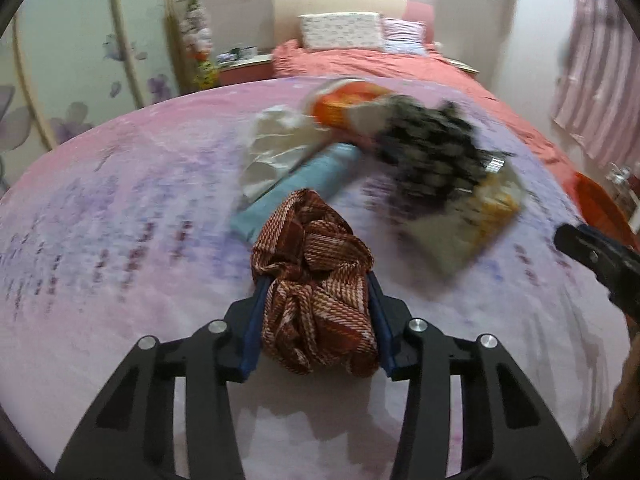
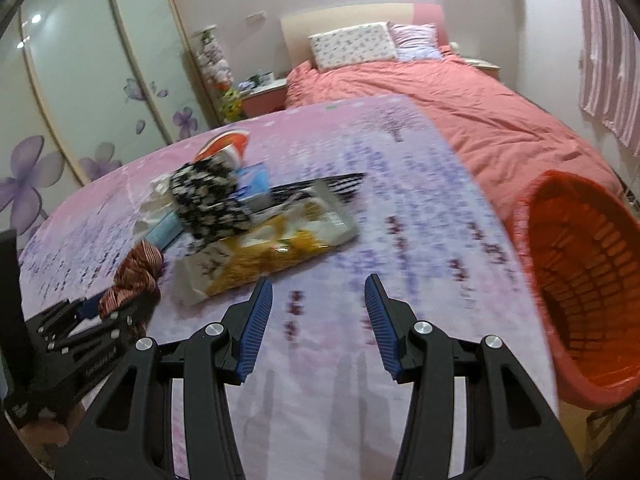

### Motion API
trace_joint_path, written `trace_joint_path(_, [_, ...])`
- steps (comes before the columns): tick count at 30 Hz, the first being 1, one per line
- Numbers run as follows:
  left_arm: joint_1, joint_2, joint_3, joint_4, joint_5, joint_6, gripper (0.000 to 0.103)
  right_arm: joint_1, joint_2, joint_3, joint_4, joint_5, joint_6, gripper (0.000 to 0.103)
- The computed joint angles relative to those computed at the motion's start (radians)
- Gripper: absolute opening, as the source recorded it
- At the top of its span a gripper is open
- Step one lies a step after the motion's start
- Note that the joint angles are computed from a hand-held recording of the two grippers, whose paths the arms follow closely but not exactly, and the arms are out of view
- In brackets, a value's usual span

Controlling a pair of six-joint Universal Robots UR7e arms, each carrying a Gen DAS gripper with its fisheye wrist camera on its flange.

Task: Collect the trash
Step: 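Close the left tool on the red plaid scrunchie, then grasp the yellow snack bag with the right tool while the left tool holds the scrunchie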

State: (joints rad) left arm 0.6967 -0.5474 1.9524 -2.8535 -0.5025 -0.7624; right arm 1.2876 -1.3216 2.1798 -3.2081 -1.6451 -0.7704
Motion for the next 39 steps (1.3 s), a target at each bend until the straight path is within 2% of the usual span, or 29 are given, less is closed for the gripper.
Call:
trace_joint_path(3, [0.02,-0.031,0.014,0.037,0.02,-0.035,0.045,0.027,0.023,-0.004,0.026,-0.008,0.007,0.056])
trace_joint_path(9, [0.039,-0.053,0.032,-0.004,0.005,-0.008,0.046,0.089,0.094,-0.023,0.052,-0.051,0.033,0.066])
trace_joint_path(13, [0.041,-0.052,0.031,-0.021,-0.005,0.004,0.047,0.121,0.138,-0.032,0.003,-0.117,0.044,0.066])
trace_joint_path(15, [0.041,-0.05,0.028,-0.024,-0.007,0.007,0.048,0.13,0.158,-0.036,-0.044,-0.173,0.042,0.063])
trace_joint_path(16, [0.042,-0.05,0.029,-0.027,-0.009,0.01,0.049,0.122,0.151,-0.036,-0.046,-0.178,0.047,0.062])
trace_joint_path(24, [0.046,-0.047,0.024,-0.05,-0.018,0.03,0.049,0.03,0.05,-0.018,-0.066,-0.166,0.048,0.061])
trace_joint_path(26, [0.046,-0.047,0.024,-0.048,-0.017,0.03,0.049,0.006,0.015,-0.013,-0.035,-0.118,0.053,0.061])
trace_joint_path(30, [0.046,-0.046,0.025,-0.051,-0.018,0.031,0.05,0.007,0.003,-0.016,-0.005,-0.067,0.065,0.067])
trace_joint_path(33, [0.045,-0.045,0.025,-0.061,-0.022,0.036,0.05,0.015,0.009,-0.041,0.063,-0.04,0.108,0.067])
trace_joint_path(35, [0.046,-0.045,0.025,-0.063,-0.023,0.037,0.05,0.005,-0.004,-0.05,0.139,0.005,0.129,0.068])
trace_joint_path(37, [0.046,-0.044,0.023,-0.059,-0.022,0.037,0.05,0.016,0.011,-0.048,0.094,-0.024,0.123,0.068])
trace_joint_path(38, [0.046,-0.045,0.025,-0.06,-0.022,0.037,0.05,0.034,0.04,-0.051,0.033,-0.079,0.119,0.068])
trace_joint_path(39, [0.046,-0.044,0.024,-0.058,-0.021,0.038,0.05,0.037,0.055,-0.059,0.014,-0.095,0.125,0.068])
